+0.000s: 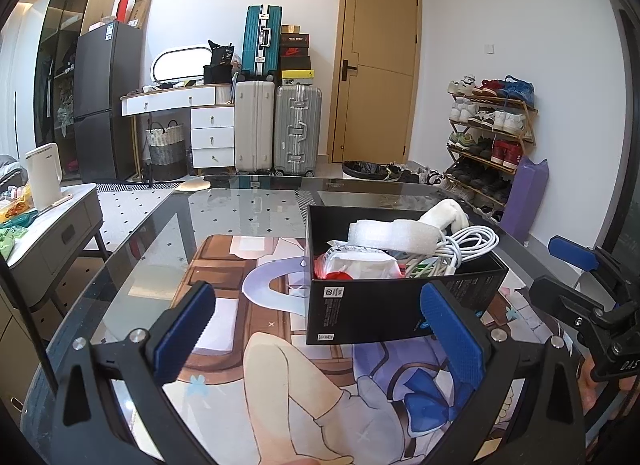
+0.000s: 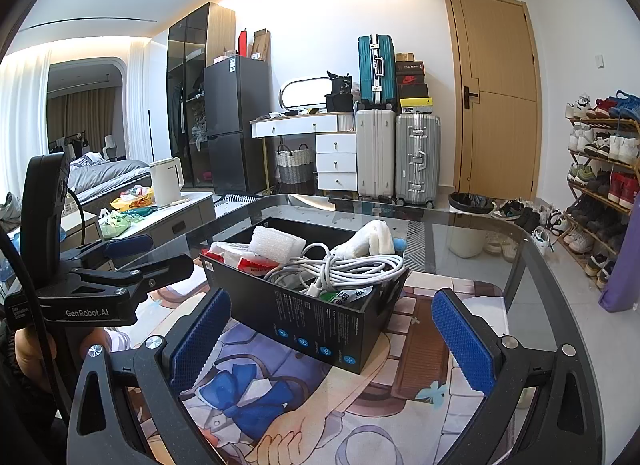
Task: Organize soft objects
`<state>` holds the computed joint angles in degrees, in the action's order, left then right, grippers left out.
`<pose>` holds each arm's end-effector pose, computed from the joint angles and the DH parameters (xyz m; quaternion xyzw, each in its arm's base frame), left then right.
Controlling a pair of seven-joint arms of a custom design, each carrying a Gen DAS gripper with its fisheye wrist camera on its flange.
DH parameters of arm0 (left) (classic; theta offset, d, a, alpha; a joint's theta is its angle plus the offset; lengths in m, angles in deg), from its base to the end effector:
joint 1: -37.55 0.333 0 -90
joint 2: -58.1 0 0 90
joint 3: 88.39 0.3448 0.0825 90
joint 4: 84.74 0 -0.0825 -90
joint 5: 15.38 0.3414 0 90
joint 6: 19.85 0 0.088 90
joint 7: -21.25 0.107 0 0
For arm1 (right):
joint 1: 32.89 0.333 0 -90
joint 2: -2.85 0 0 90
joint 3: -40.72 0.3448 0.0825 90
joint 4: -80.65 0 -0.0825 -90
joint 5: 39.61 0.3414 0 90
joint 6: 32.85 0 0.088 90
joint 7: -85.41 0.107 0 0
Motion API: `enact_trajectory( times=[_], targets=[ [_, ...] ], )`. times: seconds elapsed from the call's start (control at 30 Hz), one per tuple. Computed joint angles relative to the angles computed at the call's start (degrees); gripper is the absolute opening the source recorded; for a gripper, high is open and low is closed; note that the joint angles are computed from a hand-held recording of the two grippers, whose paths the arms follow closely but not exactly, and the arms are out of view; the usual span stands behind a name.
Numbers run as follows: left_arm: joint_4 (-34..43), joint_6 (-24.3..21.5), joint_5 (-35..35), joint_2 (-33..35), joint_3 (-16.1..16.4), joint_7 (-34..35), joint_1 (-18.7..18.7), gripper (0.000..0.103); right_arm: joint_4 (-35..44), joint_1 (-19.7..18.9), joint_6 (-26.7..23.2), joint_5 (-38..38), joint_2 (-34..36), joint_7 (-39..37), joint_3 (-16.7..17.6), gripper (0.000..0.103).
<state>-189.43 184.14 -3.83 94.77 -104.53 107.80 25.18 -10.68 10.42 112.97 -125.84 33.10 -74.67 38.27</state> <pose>0.6094 -0.3073 0.3890 -0.4255 0.7301 -0.4867 0.2215 0.5150 0.4698 0.4092 -0.5963 0.6087 -0.3568 0.3829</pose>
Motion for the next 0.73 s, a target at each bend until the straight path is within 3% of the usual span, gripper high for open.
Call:
enact_trajectory(
  times=[0.73],
  targets=[
    [0.0, 0.5, -1.3, -0.1, 0.9, 0.4, -0.7, 0.103, 0.0, 0.1, 0.0, 0.0, 0.1, 0.0, 0.0, 0.102]
  ],
)
